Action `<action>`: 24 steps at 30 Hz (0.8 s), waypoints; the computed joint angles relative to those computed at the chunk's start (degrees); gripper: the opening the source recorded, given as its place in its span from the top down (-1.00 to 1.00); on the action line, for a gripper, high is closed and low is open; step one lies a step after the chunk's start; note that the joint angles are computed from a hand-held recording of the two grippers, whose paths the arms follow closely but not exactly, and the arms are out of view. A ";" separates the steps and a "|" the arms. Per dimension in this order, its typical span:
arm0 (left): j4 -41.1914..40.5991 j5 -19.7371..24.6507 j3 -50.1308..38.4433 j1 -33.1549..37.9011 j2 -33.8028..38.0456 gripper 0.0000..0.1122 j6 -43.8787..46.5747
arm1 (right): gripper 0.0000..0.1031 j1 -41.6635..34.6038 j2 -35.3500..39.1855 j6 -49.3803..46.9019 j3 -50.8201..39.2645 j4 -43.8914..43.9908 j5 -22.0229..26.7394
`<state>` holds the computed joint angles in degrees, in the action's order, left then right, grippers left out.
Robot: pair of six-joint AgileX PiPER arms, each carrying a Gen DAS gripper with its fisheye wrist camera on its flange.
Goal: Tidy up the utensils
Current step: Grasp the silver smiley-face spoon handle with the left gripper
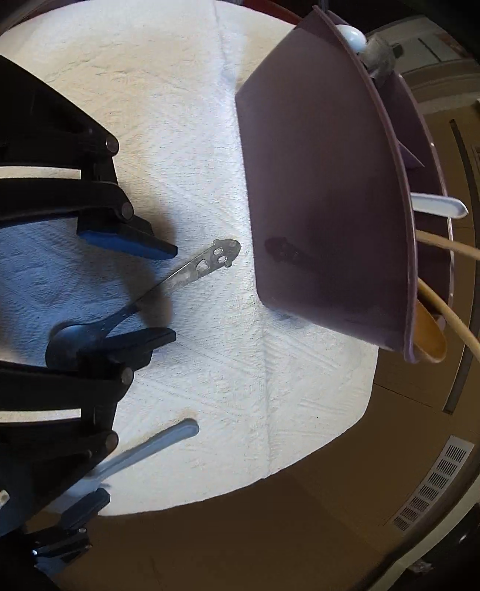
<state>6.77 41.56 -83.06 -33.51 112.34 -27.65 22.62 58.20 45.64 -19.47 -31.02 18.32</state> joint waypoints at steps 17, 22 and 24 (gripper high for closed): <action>-9.40 -9.07 20.79 4.62 -16.41 0.91 23.12 | 0.34 8.39 2.68 11.74 -2.88 -9.75 6.49; -13.91 -7.47 27.73 9.42 -23.87 0.91 33.31 | 0.34 11.54 3.99 12.37 -4.78 -9.62 8.21; -17.05 -5.41 31.39 12.56 -27.98 0.91 39.02 | 0.34 12.93 4.46 13.09 -5.54 -10.10 8.75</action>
<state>-10.28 36.16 -51.67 -20.94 84.36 11.37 35.56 62.66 58.73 -25.01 -41.12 27.06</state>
